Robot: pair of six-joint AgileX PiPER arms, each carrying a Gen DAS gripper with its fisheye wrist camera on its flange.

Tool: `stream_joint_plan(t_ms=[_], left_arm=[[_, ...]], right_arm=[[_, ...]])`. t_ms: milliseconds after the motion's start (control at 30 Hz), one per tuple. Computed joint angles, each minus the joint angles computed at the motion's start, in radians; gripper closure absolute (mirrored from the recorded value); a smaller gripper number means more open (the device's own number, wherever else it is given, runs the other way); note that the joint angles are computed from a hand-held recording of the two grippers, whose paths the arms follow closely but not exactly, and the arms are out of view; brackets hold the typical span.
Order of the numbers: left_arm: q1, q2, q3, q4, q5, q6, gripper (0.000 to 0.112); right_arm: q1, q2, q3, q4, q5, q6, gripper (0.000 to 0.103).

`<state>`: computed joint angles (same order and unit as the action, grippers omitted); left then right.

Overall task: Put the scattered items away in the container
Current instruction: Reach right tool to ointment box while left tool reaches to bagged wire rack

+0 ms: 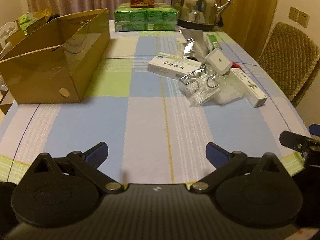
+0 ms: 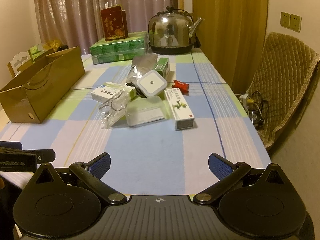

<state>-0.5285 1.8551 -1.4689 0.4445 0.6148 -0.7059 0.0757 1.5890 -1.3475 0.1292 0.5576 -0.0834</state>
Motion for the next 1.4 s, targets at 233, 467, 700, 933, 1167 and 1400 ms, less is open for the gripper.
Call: stream_joint_plan(t_ms=[233,467,700,933,1167,1400], left_arm=[[0.019,0.014,-0.005,-0.052,-0.055,0.082,0.01],[0.048,0.058,-0.072,-0.171,-0.054,0.183,0.01],[0.081,0.149,-0.219,-0.303,0.004,0.249,0.01],[0.09,0.248,-0.372,-0.353,0.054,0.295,0.01],[0.087,0.359,-0.547,-0.367,0.111,0.303,0.01],[0.085,0.5,-0.789,-0.391,0.201,0.328,0.01]], right_arm=[[-0.024,0.024,-0.017,0.025,-0.028,-0.023,0.002],[-0.035,0.09,-0.099,0.013,0.02,-0.052,0.002],[-0.048,0.177,-0.191,0.013,0.051,-0.114,0.002],[-0.065,0.298,-0.345,0.021,0.107,-0.164,0.002],[-0.08,0.4,-0.472,0.041,0.126,-0.219,0.002],[-0.092,0.536,-0.675,0.039,0.211,-0.23,0.021]])
